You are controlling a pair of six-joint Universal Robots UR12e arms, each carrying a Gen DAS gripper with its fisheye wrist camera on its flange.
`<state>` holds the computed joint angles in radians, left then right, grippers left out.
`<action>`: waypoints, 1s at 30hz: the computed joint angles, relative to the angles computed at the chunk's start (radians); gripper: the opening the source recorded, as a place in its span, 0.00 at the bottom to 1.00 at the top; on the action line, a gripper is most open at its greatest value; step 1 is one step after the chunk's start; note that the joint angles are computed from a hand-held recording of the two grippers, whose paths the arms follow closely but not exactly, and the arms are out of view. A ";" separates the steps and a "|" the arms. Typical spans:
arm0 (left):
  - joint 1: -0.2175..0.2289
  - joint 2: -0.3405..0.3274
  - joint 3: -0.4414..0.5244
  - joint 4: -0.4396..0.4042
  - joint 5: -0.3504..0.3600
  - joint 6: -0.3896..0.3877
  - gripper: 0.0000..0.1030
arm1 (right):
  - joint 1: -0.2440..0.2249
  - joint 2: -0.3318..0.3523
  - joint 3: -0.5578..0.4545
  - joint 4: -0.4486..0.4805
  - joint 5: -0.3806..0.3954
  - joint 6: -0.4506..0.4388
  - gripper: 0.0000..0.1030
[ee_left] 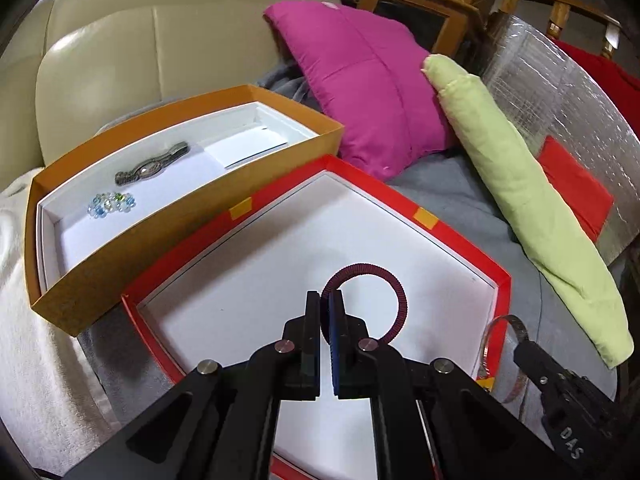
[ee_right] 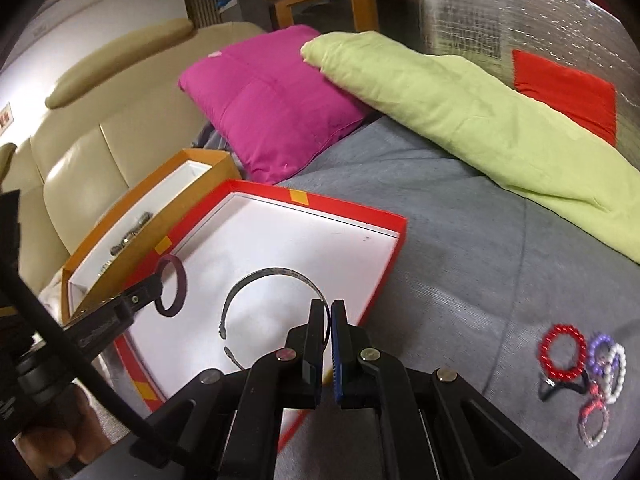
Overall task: Organize jewelry
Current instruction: 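Carry both bangles over the red-rimmed white tray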
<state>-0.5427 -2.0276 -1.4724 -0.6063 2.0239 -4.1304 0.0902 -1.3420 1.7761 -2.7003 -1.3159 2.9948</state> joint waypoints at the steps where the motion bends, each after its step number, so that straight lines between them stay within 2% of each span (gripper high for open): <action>1: 0.002 0.002 -0.002 -0.003 -0.002 -0.005 0.04 | 0.004 0.005 -0.005 0.005 -0.006 -0.003 0.04; 16: 0.025 -0.001 -0.001 -0.034 -0.047 -0.019 0.04 | 0.046 0.068 -0.068 0.057 -0.077 -0.036 0.04; 24: 0.036 -0.002 -0.005 -0.049 -0.049 -0.059 0.04 | 0.052 0.074 -0.075 0.079 -0.088 -0.042 0.04; 30: 0.037 -0.007 0.001 -0.058 -0.048 -0.060 0.04 | 0.056 0.074 -0.076 0.087 -0.100 -0.053 0.04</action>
